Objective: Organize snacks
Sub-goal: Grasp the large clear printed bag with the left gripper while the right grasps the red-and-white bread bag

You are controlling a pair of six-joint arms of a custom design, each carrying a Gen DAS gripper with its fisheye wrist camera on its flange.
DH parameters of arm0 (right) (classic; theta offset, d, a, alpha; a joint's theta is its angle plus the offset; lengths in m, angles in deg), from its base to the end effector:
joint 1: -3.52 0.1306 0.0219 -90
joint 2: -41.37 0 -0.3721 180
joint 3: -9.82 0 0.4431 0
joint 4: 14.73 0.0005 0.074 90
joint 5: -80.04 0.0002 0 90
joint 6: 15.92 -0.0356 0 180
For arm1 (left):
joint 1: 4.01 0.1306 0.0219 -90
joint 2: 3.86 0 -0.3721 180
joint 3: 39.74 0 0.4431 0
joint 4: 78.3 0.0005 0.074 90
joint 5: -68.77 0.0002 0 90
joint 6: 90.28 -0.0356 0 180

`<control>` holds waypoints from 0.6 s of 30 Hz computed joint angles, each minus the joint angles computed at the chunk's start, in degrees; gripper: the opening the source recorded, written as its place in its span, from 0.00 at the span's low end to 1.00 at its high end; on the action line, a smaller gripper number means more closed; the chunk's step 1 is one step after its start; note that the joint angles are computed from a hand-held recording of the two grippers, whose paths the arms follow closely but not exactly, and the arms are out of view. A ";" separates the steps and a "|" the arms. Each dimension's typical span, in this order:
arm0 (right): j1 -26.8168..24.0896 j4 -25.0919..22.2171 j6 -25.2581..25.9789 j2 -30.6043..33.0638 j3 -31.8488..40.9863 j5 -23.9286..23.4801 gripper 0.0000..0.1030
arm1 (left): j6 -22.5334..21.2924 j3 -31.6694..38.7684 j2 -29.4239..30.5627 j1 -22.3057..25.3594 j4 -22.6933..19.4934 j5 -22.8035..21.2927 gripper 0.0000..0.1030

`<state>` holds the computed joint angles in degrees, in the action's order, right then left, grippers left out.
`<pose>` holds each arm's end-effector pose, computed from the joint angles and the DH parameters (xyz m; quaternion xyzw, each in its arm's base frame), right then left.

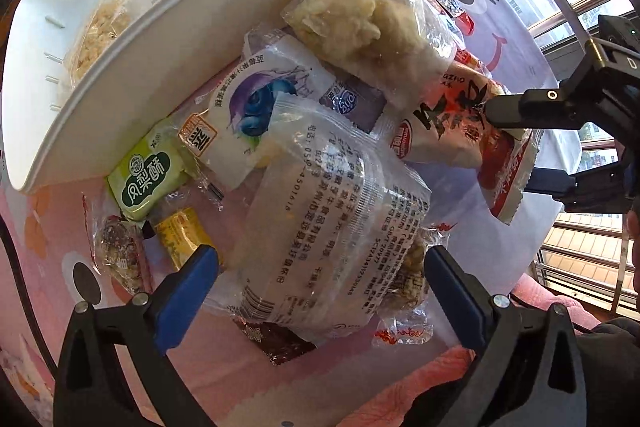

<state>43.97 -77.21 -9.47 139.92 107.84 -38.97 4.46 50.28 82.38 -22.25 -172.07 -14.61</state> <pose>0.4212 0.3812 0.4007 -0.2914 -0.8971 -0.3138 0.1090 0.4159 -0.1419 0.4217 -0.1173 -0.9914 0.0566 0.0114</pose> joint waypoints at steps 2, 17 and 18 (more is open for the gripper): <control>-0.11 0.17 0.17 0.40 0.14 -0.70 0.69 | 0.41 0.08 0.58 -0.71 -0.10 -0.48 0.99; -1.06 0.56 4.43 3.20 2.65 -2.83 0.51 | 4.76 0.38 4.18 -3.42 0.54 -3.00 0.90; -1.00 0.62 4.50 3.42 2.94 -2.90 0.49 | 4.47 0.59 4.19 -3.11 0.30 -3.16 0.90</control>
<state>42.97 -76.59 -4.97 143.34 110.78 -41.87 8.93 50.87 86.57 -25.35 -171.77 -17.77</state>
